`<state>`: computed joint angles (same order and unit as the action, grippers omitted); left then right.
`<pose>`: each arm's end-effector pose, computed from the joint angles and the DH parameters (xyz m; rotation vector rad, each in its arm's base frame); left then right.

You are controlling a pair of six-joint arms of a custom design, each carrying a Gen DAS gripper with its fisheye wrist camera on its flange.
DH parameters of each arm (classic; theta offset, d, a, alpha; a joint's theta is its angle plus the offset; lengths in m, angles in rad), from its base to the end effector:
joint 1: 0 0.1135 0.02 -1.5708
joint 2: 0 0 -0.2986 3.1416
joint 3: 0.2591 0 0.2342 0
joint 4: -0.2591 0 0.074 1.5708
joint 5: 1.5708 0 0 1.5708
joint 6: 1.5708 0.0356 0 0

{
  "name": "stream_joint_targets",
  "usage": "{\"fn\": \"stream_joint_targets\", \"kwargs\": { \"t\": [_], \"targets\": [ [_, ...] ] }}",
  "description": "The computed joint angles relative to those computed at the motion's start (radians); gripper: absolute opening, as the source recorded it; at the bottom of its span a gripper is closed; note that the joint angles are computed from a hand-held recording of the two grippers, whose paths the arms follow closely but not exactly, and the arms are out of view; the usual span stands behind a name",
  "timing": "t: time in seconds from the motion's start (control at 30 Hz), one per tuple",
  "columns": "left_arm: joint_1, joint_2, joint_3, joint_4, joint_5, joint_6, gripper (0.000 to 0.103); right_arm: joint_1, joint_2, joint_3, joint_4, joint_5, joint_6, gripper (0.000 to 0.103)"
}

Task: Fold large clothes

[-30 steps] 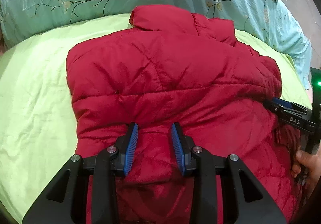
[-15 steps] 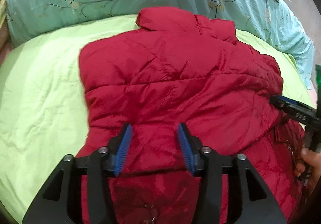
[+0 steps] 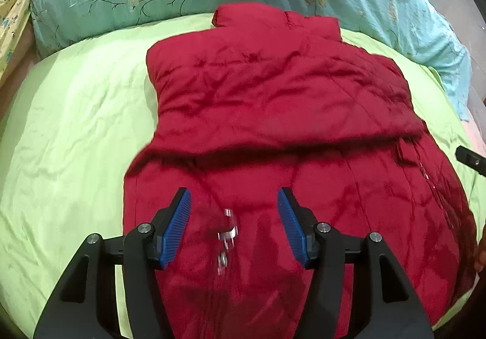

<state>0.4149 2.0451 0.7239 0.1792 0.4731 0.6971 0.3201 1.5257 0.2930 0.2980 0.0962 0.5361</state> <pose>0.2943 0.1119 0.0785 0.4865 2.4821 -0.2269 0.1940 0.0607 0.1301 0.3107 2.4956 0.2335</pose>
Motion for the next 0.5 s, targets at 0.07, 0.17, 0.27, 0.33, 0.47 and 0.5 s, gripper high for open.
{"fn": "stream_joint_targets", "kwargs": {
  "t": [0.07, 0.17, 0.27, 0.33, 0.47, 0.5],
  "targets": [
    [0.027, -0.016, -0.026, -0.016, 0.016, 0.028, 0.062, 0.013, -0.076, -0.037, -0.04, 0.001, 0.025, 0.073],
    [0.063, -0.035, -0.057, -0.031, 0.026, 0.062, 0.064, 0.022, -0.16, -0.073, -0.095, 0.001, 0.041, 0.075],
    [0.108, -0.049, -0.08, -0.045, 0.032, 0.094, 0.069, 0.034, -0.23, -0.11, -0.145, -0.009, 0.061, 0.077],
    [0.143, -0.048, -0.085, -0.064, 0.044, 0.117, 0.072, 0.06, -0.274, -0.136, -0.179, 0.002, 0.082, 0.079],
    [0.214, -0.041, -0.089, -0.105, 0.054, 0.179, 0.073, 0.1, -0.381, -0.183, -0.262, 0.009, 0.119, 0.082],
    [0.231, -0.039, -0.09, -0.112, 0.055, 0.194, 0.073, 0.111, -0.417, -0.192, -0.289, 0.012, 0.129, 0.083]
  ]
}}
